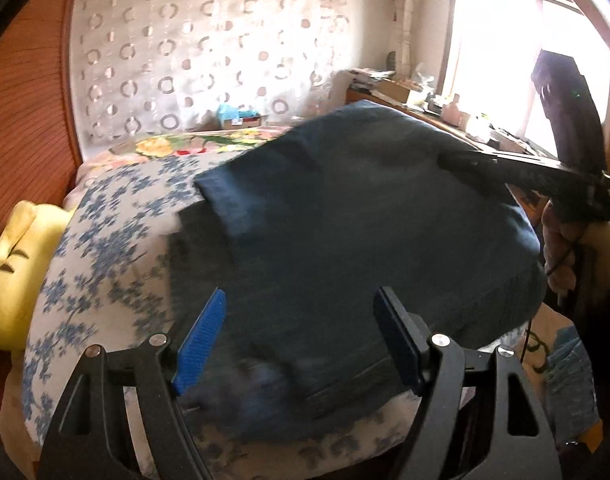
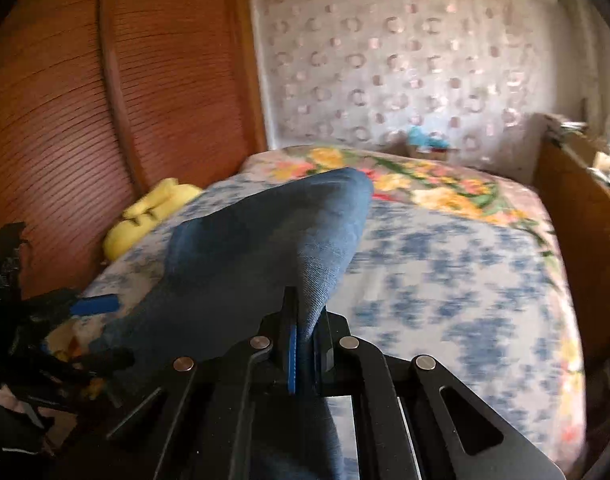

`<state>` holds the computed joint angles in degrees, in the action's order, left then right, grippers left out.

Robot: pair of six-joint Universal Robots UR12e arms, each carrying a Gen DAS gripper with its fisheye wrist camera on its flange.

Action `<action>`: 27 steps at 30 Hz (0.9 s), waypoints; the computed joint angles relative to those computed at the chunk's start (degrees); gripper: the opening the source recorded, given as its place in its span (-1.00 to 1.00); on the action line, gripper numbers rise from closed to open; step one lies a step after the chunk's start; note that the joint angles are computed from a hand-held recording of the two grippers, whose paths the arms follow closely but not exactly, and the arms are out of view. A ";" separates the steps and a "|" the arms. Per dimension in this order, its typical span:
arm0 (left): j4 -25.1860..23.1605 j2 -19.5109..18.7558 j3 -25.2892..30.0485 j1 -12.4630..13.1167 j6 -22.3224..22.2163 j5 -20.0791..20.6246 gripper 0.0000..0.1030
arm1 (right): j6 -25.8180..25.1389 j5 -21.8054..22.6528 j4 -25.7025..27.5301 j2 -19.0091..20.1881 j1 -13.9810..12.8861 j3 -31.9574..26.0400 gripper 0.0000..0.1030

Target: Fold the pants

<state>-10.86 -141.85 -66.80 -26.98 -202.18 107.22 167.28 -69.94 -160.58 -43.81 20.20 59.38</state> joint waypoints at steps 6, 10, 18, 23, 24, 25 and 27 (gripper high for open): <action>-2.08 -2.79 5.90 -0.43 2.39 -2.83 0.49 | 3.52 -5.60 -0.92 -0.86 -3.25 3.05 -0.90; -3.67 -4.72 9.86 -0.79 3.35 -4.36 0.49 | 5.97 -4.26 -0.60 -0.98 -5.38 5.03 -0.89; -8.22 -9.09 18.49 -1.65 3.70 -6.20 0.49 | 4.88 -5.32 -1.27 -1.64 -6.10 8.18 -0.20; -11.14 -11.40 22.87 -2.09 4.26 -7.22 0.49 | 6.37 -3.31 -4.90 -4.18 -6.56 13.23 0.00; -11.72 -11.83 23.71 -2.24 4.47 -7.25 0.49 | 6.52 -2.91 -5.44 -5.19 -6.68 14.93 0.00; -12.28 -12.23 24.48 -2.36 4.77 -7.38 0.49 | 6.69 -2.66 -5.27 -5.61 -6.72 15.45 0.00; -13.86 -13.12 26.04 -2.45 5.30 -7.84 0.49 | 6.80 -1.97 -5.30 -5.81 -7.03 16.30 0.01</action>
<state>-24.72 -154.97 -40.77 -29.43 -196.88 99.39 174.08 -71.91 -165.87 -49.62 13.17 75.68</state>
